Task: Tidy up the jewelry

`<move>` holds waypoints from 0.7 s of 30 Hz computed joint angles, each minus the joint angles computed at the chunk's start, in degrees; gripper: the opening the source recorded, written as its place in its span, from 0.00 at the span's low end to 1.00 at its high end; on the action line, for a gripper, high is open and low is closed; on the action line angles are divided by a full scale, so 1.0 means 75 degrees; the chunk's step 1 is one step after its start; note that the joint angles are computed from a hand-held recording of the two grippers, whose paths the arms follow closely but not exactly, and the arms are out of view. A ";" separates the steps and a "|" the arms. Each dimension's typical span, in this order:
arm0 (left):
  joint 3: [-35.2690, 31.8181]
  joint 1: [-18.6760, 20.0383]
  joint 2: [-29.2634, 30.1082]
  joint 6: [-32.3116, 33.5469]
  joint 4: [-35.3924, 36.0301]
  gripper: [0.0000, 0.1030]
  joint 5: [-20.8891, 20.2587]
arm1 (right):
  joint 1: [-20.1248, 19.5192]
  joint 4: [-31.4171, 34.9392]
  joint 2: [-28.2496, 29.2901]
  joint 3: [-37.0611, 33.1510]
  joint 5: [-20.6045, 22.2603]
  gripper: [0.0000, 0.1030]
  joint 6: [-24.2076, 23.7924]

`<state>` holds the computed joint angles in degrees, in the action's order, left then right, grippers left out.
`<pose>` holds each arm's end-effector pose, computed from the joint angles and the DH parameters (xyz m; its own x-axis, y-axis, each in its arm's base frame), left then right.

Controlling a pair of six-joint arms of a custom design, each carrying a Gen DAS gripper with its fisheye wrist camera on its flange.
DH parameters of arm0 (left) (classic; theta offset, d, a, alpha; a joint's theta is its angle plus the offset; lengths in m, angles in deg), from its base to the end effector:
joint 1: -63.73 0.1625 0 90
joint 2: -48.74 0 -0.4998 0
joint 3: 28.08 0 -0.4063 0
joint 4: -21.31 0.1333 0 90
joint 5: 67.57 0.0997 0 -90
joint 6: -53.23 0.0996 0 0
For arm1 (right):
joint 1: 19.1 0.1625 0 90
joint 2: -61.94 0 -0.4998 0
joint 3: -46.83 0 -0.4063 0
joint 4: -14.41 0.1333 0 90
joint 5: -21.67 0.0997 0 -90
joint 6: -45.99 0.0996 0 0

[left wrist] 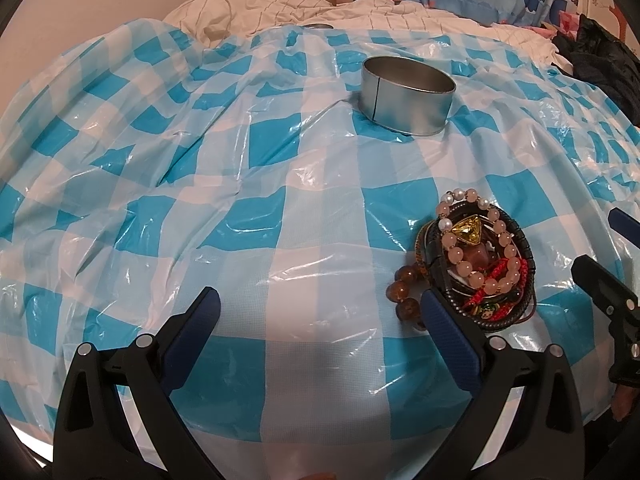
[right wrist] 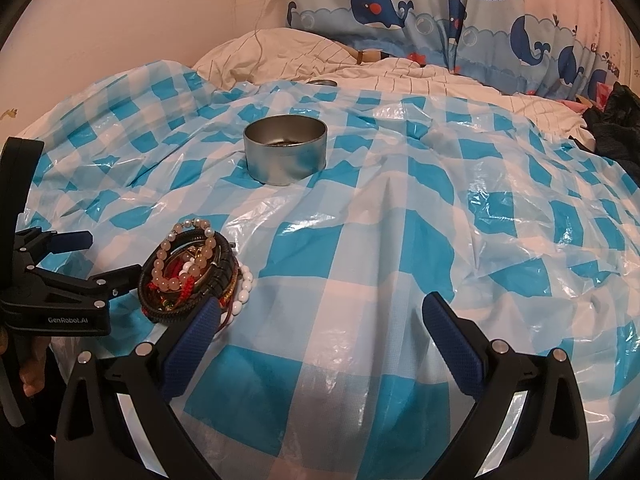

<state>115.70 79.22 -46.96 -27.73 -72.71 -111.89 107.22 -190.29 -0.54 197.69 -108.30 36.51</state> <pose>-0.1815 -0.2626 0.2382 -0.6379 -0.0629 -0.7676 0.3980 0.8263 -0.3985 0.2724 -0.2535 0.1754 -0.6880 -0.3403 0.6410 -0.6531 0.6754 -0.3425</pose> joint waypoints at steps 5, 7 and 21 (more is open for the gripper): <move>-0.0005 -0.0024 -0.0024 0.0024 -0.0039 0.94 -0.0004 | -0.0004 -0.0002 0.0002 0.0001 0.0016 0.94 -0.0009; -0.0019 -0.0042 -0.0003 -0.0011 -0.0036 0.94 -0.0011 | -0.0010 0.0002 -0.0003 0.0001 0.0021 0.94 -0.0010; 0.0074 0.0101 -0.0064 0.1096 -0.1624 0.94 0.0194 | -0.0098 -0.0027 -0.0087 0.0086 0.0290 0.94 -0.0127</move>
